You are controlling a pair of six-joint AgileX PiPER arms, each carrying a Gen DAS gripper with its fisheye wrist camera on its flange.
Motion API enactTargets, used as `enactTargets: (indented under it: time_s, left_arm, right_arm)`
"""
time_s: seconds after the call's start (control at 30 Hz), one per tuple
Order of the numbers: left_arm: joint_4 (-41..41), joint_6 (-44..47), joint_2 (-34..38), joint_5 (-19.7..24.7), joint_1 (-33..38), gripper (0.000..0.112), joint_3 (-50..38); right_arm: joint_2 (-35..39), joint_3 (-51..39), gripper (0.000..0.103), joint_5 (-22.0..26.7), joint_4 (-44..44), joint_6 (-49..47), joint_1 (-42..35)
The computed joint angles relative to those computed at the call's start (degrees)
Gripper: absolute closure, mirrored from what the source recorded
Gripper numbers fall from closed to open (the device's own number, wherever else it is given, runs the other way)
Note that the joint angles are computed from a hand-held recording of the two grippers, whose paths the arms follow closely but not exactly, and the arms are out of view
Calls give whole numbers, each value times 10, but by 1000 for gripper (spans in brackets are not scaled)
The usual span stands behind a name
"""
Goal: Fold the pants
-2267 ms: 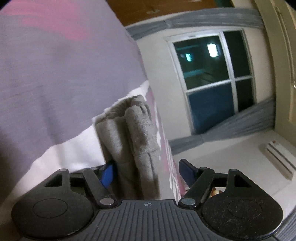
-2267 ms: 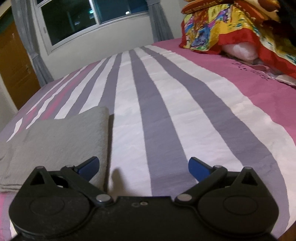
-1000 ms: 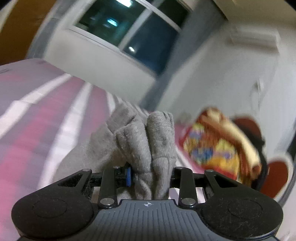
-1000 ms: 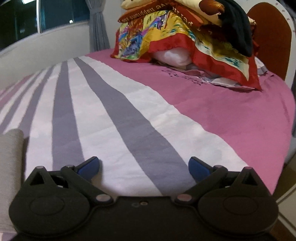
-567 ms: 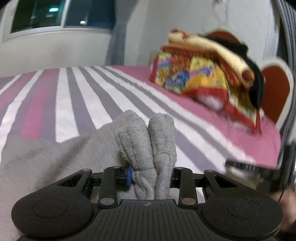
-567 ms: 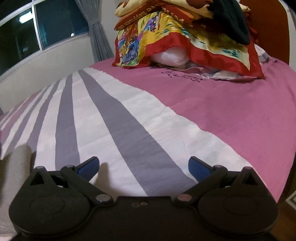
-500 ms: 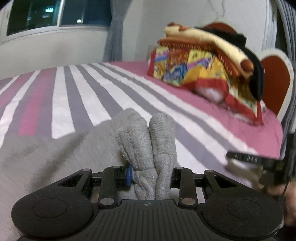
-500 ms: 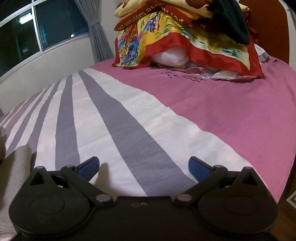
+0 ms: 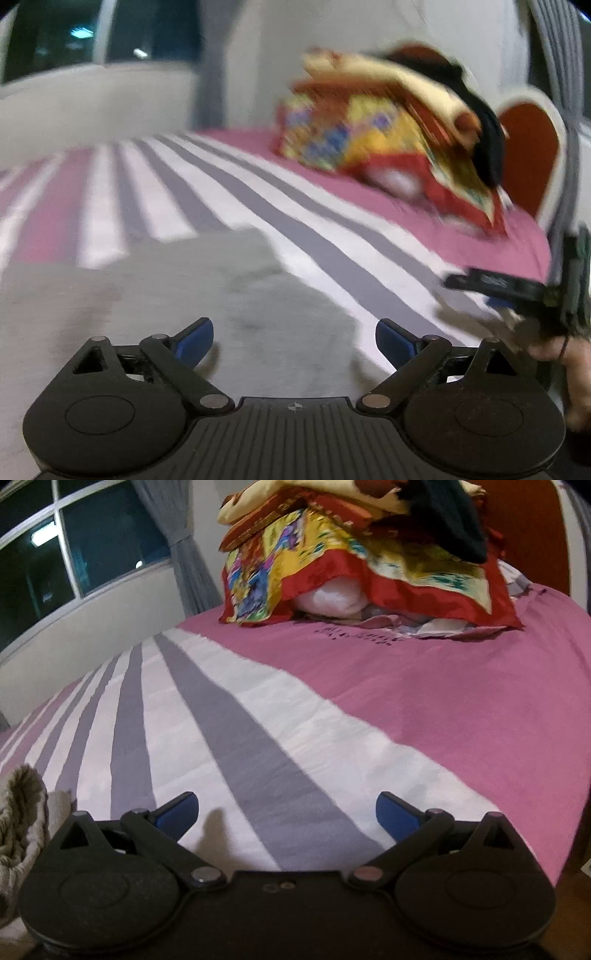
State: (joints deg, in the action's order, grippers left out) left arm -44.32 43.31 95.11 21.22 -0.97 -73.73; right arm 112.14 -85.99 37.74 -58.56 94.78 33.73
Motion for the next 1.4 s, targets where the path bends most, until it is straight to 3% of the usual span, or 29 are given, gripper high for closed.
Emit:
enactTargets:
  time_s: [0.17,0.3,0.4,0.5,0.57,0.63,0.7,0.73,0.8,0.9,1.0,1.07,1.13,1.17,1.2,1.33,1.4]
  left_arm:
    - [-145,157,-144,-9,198,18,159]
    - [-211,249,-179,58,389,18,219]
    - [-221,318,-180,103,446,18,241]
    - [-216,347,-165,117,428,18,243]
    - [-184,322,-145,96,381,18,232]
    - [-143,297,-124,72,343,18,221]
    - [-87,234,-111,24,310,18,209]
    - [-52,190,-99,19,304,18,196]
    - [-40,164,-78,46,320,18,178]
    - [-37,163,-75,61,328,18,171]
    - [-83,208,-75,84,350,18,174]
    - [-103,219,-67,96,361,18,172]
    - [-108,219,-60,92,359,18,170]
    - [-106,215,-56,89,357,18,167]
    - [-110,218,-57,91,358,18,168]
    - [-130,235,-56,96,365,18,170]
    - [-119,226,-56,92,359,18,170]
  right_arm:
    - [-66,91,0,-27,-92,169,-2]
    - [-111,138,0,-113,-112,196,-5]
    - [-131,149,0,-179,-155,191,14]
    - [-122,125,0,-247,-71,110,32]
    - [-106,96,2,-259,16,2,52]
    - [-88,63,11,-264,100,-112,72]
    - [-63,21,26,-254,193,-227,90]
    - [-48,-4,28,-244,241,-284,98]
    - [-24,-44,34,-230,332,-380,101]
    - [10,-94,37,-211,392,-438,104]
    - [65,-187,38,-137,499,-543,91]
    - [104,-244,39,-106,529,-567,85]
    - [152,-339,44,-32,552,-589,81]
    - [167,-365,60,-15,554,-592,80]
    - [169,-369,82,-20,541,-580,81]
    - [77,-222,83,-144,448,-470,90]
    - [75,-213,82,-122,449,-476,89]
